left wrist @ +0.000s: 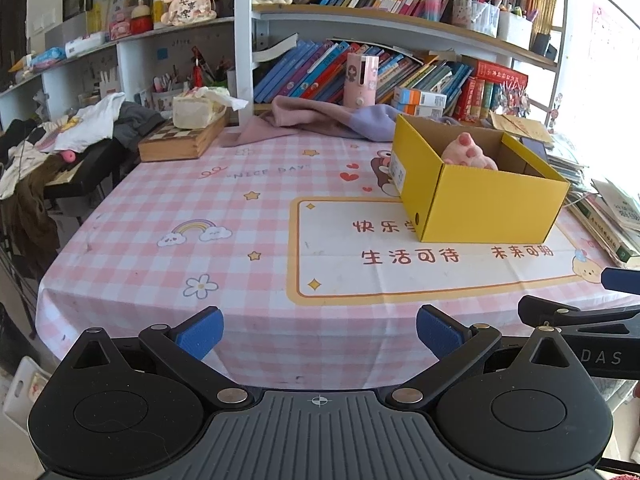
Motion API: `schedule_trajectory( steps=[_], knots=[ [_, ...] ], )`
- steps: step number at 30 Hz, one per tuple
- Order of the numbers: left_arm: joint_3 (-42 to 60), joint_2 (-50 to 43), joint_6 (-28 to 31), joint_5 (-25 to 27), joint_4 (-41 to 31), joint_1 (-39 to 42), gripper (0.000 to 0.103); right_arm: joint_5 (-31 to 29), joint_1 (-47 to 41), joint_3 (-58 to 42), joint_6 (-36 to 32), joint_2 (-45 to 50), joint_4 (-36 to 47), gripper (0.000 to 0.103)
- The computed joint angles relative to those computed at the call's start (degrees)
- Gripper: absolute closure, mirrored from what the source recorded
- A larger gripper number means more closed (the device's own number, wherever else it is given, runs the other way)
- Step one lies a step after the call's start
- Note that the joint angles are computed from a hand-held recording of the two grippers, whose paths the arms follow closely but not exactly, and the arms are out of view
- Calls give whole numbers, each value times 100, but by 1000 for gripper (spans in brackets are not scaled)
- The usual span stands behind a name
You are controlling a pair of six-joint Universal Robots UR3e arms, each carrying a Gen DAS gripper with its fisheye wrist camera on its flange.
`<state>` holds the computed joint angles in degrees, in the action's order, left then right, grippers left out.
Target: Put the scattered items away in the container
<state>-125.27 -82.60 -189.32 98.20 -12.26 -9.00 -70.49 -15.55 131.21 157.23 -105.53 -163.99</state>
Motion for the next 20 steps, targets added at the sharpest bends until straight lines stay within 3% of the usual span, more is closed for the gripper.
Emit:
schedule_trajectory(
  steps=[20],
  knots=[
    [12, -80, -28, 41, -65, 3, 0, -40, 86, 2, 42, -22, 76, 0]
  ],
)
